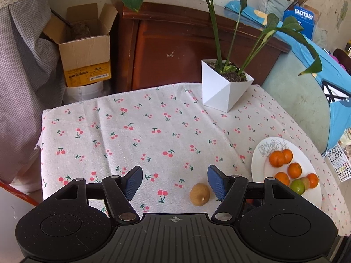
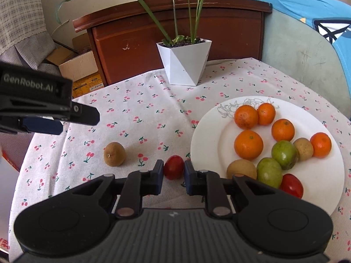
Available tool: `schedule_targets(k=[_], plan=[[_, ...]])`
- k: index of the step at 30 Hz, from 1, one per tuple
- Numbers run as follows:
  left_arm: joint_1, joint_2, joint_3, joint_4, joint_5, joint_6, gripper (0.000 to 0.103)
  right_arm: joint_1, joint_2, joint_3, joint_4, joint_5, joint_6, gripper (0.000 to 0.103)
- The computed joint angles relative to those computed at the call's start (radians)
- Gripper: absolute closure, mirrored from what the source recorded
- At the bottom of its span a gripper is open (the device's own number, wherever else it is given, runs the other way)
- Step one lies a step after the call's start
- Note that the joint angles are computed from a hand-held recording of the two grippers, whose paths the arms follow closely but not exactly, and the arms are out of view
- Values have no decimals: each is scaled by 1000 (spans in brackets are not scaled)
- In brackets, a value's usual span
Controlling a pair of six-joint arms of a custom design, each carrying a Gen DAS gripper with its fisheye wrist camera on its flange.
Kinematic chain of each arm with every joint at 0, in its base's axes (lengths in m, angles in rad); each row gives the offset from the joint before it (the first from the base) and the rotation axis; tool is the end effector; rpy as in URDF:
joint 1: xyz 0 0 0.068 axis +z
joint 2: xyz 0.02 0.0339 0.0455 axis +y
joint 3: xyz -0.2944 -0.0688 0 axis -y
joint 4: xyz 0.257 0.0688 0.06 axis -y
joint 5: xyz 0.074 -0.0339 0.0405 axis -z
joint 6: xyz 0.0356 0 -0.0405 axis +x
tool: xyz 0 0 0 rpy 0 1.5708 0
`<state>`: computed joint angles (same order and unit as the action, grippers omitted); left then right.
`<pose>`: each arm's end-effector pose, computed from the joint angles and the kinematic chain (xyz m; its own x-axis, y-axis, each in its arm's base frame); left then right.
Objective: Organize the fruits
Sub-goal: 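Grasp the red cherry tomato with the right gripper while the left grasps the brown kiwi, then carry the tomato and kiwi onto the white plate and open both grippers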
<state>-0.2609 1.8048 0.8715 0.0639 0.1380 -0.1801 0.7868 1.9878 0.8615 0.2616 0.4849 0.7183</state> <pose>0.3465 -0.0976 0.1456 -0.7873 0.0266 -0.6160 0.2035 0.9543 -0.2190 0.2747 0.2520 0.0962 -0.6763 0.1464 -0.7220 0.0427 0.9862 0.1600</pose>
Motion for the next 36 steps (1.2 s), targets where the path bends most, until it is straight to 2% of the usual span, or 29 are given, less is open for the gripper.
schedule_targets(k=[9, 15, 19, 24, 27, 36], plan=[[-34, 5, -35, 12, -17, 119, 39, -12, -80, -77, 59, -40, -14, 85], [-75, 37, -55, 71, -38, 161, 42, -36, -126, -103, 65, -40, -6, 85], [-91, 66, -55, 106, -33, 153, 53, -58, -157, -122, 67, -42, 0, 85], [-118, 94, -62, 159, -73, 146, 68, -87, -192, -150, 72, -53, 13, 85], [-125, 97, -64, 173, -81, 144, 80, -108, -211, -168, 80, -73, 26, 85], [-154, 52, -50, 184, -22, 63, 81, -243, -347, -258, 118, -116, 49, 85]])
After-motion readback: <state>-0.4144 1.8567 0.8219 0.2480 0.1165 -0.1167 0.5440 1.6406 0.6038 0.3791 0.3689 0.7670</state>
